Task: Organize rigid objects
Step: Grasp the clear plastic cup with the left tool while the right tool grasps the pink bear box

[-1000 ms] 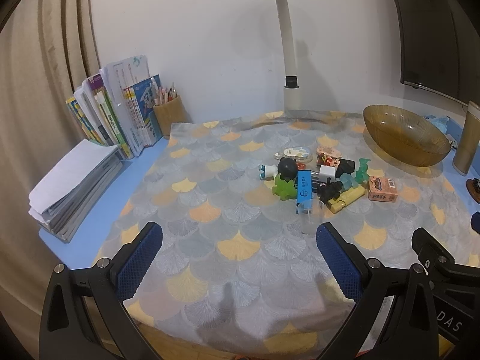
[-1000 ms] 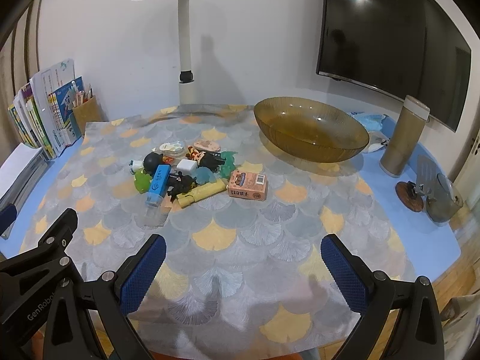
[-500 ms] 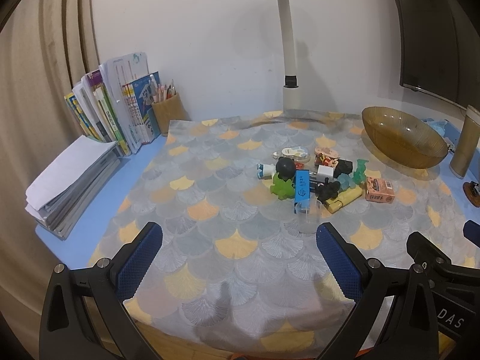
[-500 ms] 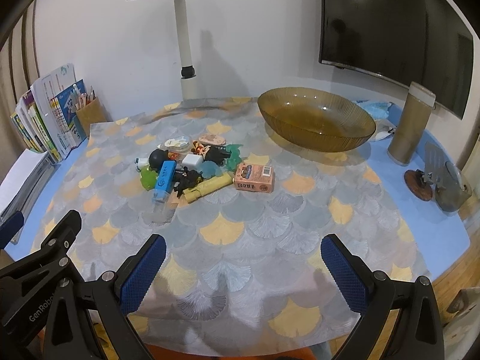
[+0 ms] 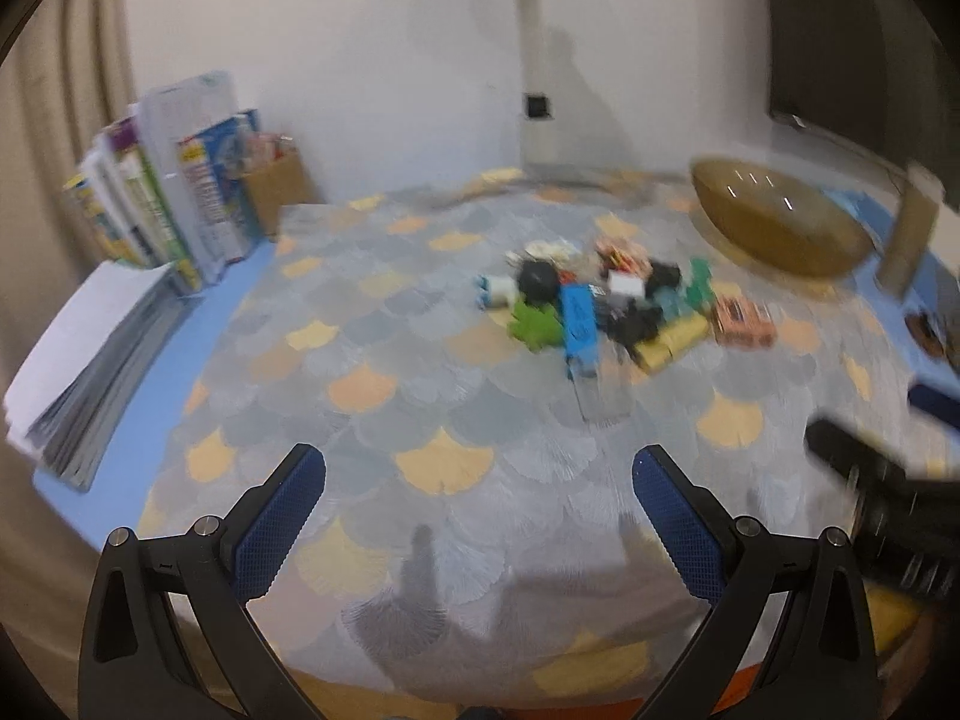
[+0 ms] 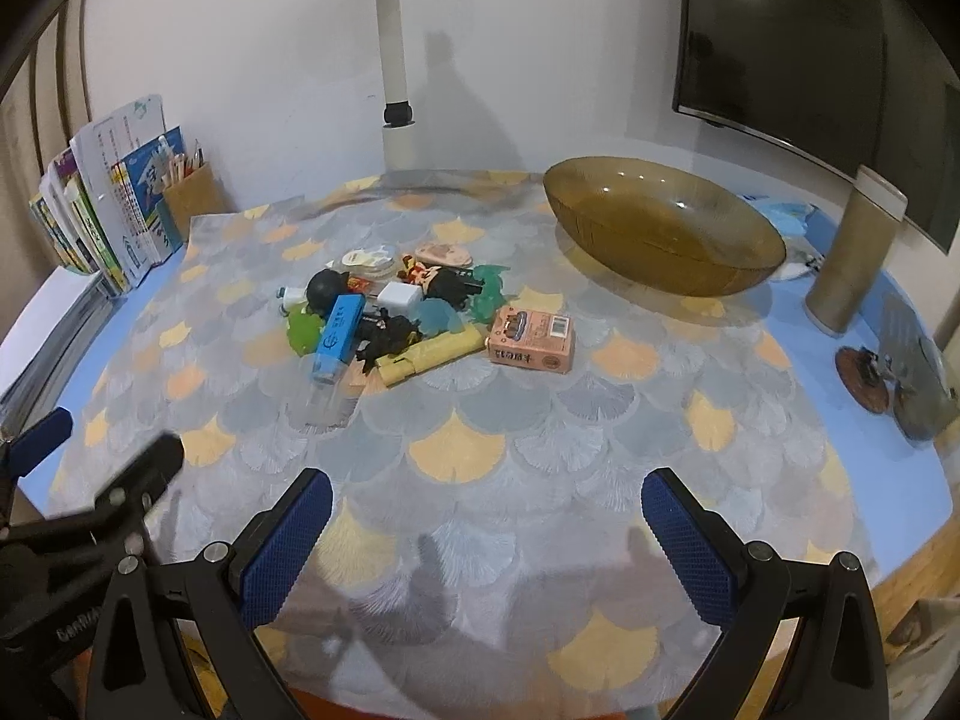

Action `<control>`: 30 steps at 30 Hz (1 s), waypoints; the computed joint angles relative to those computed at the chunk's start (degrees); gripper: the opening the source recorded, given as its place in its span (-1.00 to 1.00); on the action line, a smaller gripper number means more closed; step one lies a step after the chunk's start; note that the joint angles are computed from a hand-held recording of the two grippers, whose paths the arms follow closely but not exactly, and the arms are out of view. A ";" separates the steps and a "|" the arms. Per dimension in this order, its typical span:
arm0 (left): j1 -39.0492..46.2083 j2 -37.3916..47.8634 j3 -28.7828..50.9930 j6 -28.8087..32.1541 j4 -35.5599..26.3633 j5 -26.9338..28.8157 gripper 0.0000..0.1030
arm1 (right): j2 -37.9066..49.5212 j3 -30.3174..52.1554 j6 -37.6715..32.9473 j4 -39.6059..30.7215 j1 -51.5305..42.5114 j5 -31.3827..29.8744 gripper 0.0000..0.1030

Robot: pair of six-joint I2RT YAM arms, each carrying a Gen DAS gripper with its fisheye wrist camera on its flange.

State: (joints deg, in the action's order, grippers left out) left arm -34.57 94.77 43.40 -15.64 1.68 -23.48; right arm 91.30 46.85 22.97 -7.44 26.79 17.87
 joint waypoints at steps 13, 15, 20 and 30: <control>9.08 17.57 16.80 5.03 -3.27 27.83 0.86 | 9.22 4.78 -10.40 3.45 -16.14 -14.12 1.00; 9.30 20.46 20.33 5.36 -5.33 29.07 0.71 | 11.95 7.09 -11.50 3.59 -17.09 -14.21 0.98; 8.97 26.54 27.11 6.57 -8.83 31.02 0.30 | 21.72 18.34 -21.45 -0.64 -19.27 -17.60 0.50; 8.84 28.77 30.18 6.56 -10.02 30.19 0.10 | 36.62 39.01 -39.40 -11.21 -22.48 -25.73 0.39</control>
State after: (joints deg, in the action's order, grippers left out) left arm -25.73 123.54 73.59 -9.07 -8.34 6.72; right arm 127.92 85.86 -16.43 -18.65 4.31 -7.86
